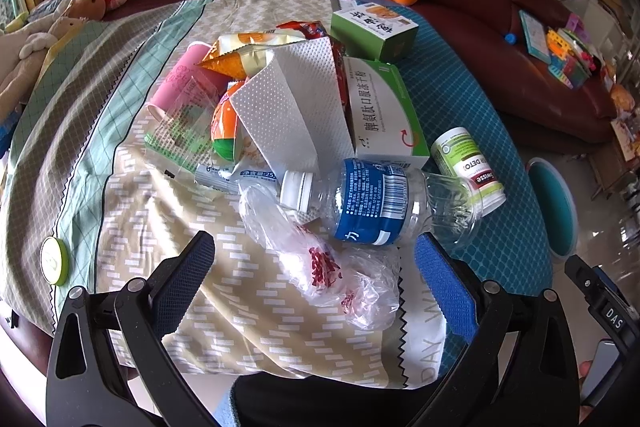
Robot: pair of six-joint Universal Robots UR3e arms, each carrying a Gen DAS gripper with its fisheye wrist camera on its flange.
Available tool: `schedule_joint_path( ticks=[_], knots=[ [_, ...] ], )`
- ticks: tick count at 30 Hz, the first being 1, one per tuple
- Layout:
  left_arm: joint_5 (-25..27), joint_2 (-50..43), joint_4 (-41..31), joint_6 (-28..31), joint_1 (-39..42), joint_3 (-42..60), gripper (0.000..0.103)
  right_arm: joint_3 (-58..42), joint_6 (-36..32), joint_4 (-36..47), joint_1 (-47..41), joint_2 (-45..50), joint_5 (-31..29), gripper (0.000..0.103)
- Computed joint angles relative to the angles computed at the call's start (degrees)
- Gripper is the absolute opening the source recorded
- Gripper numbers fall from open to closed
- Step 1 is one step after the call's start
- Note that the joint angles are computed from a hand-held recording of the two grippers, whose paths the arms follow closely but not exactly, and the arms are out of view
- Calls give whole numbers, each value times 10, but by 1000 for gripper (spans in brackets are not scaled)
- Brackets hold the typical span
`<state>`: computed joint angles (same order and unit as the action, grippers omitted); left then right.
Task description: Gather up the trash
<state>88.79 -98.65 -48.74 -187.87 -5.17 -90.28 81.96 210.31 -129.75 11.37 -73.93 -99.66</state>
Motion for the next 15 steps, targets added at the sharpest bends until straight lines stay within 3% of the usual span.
schedule_joint_path(
  ticks=[15],
  knots=[
    [1,-3,10,3,1,-10,100,4,0,-2,1,7,2,97]
  ],
)
